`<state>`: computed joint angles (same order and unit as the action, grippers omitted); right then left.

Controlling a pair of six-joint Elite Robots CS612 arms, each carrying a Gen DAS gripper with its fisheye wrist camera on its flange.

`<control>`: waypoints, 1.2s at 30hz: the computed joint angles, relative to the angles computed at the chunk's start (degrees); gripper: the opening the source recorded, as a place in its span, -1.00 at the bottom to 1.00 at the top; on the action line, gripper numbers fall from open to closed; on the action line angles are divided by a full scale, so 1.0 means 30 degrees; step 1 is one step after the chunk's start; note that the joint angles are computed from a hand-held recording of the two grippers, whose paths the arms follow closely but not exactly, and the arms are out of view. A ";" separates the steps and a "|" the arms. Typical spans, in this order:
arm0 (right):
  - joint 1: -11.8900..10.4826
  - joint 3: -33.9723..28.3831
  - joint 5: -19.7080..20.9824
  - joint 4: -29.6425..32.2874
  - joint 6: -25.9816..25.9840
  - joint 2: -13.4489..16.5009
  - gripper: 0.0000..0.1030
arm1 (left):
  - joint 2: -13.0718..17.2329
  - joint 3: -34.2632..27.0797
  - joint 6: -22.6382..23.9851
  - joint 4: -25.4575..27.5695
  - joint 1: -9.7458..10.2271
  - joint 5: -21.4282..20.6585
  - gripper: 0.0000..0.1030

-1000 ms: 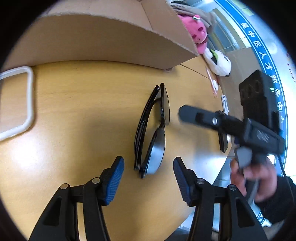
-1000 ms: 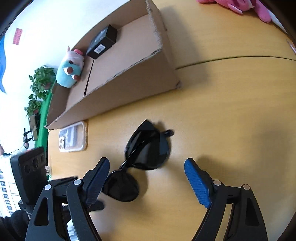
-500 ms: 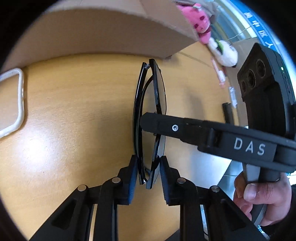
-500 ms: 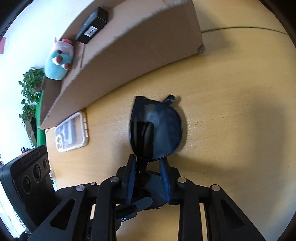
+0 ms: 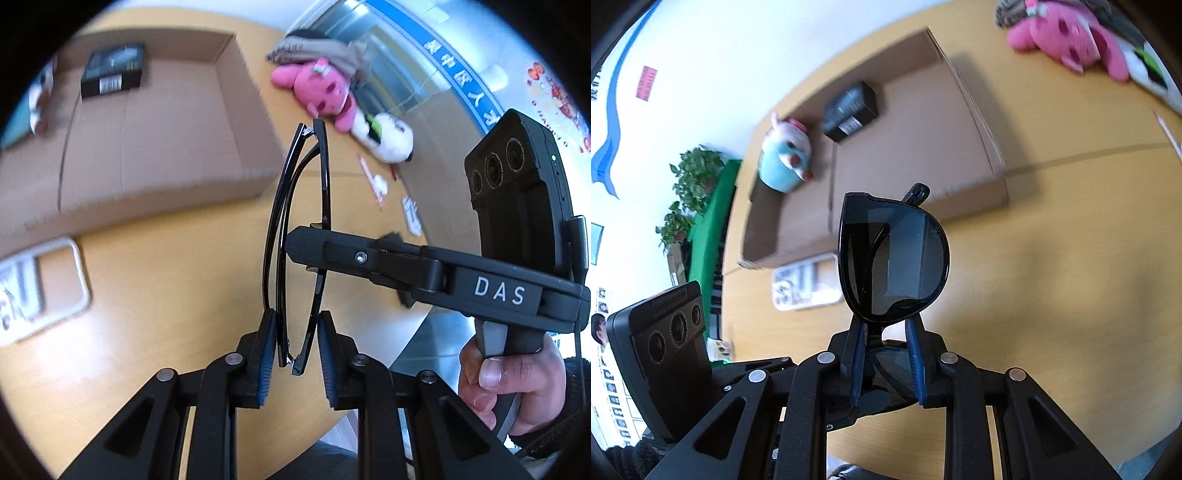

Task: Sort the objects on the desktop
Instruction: 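Lift the sunglasses with the left gripper and carry them into the cardboard box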

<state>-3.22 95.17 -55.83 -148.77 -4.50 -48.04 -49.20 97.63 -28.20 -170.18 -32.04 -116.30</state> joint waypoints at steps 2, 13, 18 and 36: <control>0.0107 -0.0407 0.0098 0.0000 -0.0145 -0.0042 -0.56 | -0.0098 -0.0284 0.0023 -0.0068 0.0144 0.0321 -0.60; 0.0892 -0.4049 0.1230 0.0426 0.0086 0.0842 -0.56 | 0.0136 -0.2885 0.0661 0.0931 0.1346 0.1461 -0.60; 0.1109 -0.6713 0.1257 0.1785 -0.0258 0.1941 -0.56 | 0.1280 -0.5016 0.0610 0.1637 0.1998 0.0898 -0.60; 0.1597 -2.2372 -0.2256 1.2531 -0.0715 1.1066 -0.56 | 0.8358 -1.4958 -0.0579 0.7597 0.3253 -0.2466 -0.59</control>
